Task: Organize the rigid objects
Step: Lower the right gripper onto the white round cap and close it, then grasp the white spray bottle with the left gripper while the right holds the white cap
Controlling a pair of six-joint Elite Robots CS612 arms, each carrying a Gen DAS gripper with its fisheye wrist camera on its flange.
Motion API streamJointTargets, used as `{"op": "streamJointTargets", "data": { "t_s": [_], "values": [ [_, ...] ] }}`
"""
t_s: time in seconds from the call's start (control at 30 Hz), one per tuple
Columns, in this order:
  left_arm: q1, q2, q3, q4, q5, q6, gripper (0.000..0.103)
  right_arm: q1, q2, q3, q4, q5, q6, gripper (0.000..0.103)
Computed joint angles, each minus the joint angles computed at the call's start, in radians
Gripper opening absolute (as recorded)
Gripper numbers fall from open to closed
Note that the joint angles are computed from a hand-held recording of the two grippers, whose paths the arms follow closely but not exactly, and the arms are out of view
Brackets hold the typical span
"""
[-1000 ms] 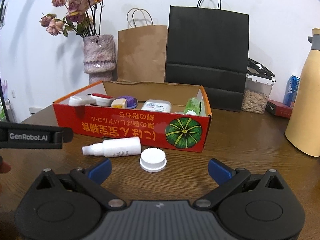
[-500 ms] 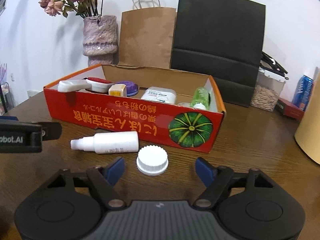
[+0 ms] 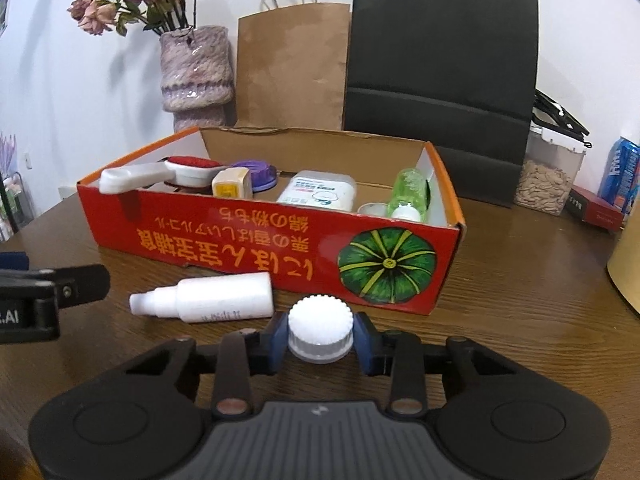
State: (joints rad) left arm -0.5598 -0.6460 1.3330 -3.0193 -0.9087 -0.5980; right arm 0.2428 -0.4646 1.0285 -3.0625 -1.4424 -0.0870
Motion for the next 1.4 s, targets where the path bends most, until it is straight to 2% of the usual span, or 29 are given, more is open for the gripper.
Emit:
{"op": "streamJointTargets", "data": {
  "t_s": [0.37,0.93,1.27,1.4],
  "values": [
    [-0.010,0.017,-0.034,0.058,0.026,-0.023,0.103,-0.018,-0.014,0.034,-0.059,0.005,-0.010,0.035],
    [-0.031,0.076,-0.165,0.209,0.034,-0.152,0.103,-0.065,-0.013,0.046,-0.107,0.032,-0.004,0.034],
    [-0.044,0.133,-0.285,0.322,0.086,-0.194,0.103,-0.086,-0.001,0.028,-0.114,0.040,-0.017,0.034],
    [-0.045,0.154,-0.337,0.409,0.111,-0.239,0.103,-0.094,0.007,0.012,-0.097,0.059,-0.019,0.034]
  ]
}}
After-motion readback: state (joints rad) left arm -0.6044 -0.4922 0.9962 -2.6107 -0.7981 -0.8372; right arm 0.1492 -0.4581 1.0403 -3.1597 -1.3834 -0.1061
